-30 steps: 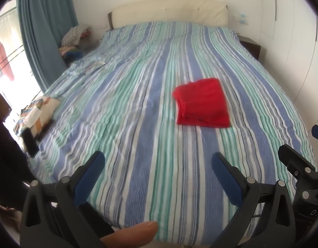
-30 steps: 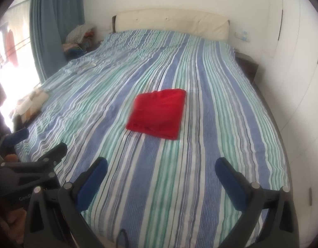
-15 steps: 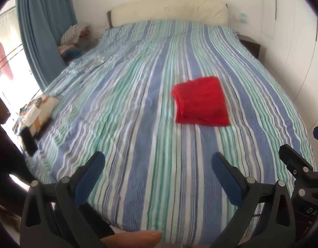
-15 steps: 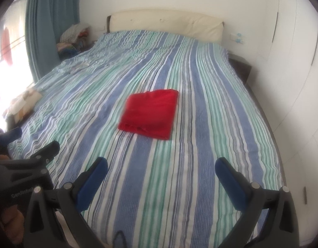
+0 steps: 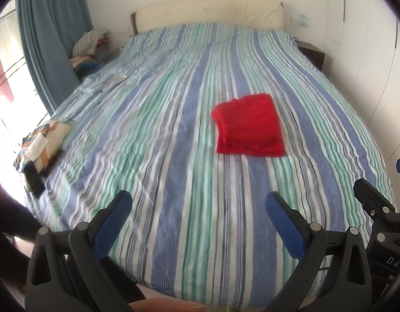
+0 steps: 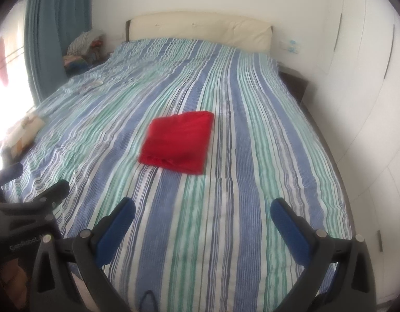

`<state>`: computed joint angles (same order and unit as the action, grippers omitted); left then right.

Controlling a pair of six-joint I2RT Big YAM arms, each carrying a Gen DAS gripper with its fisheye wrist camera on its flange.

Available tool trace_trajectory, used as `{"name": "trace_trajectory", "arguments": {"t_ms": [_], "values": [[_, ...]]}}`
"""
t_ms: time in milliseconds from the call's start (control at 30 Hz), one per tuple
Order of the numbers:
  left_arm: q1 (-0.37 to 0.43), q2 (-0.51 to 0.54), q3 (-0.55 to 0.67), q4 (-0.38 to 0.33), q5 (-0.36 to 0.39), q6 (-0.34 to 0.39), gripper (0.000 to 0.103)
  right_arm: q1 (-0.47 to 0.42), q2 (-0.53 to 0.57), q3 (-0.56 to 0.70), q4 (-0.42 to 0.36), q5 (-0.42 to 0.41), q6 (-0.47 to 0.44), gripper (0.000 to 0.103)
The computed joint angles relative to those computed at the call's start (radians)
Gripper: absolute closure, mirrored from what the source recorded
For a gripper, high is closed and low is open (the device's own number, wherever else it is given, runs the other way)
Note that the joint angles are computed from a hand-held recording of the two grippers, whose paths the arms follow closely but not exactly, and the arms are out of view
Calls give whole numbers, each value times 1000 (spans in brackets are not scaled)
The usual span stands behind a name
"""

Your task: Fold small clothes

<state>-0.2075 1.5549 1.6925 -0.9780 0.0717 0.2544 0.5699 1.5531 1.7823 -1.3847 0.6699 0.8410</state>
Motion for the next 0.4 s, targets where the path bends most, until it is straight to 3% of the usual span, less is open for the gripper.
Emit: {"name": "trace_trajectory", "arguments": {"t_ms": [200,400], "values": [[3,1,5,-1,17,-6,1,0,0,-2,1,2,1,1],[-4,-18,-24,41,0,-1,1,-4,-6,-14,2,0,11,1]]}}
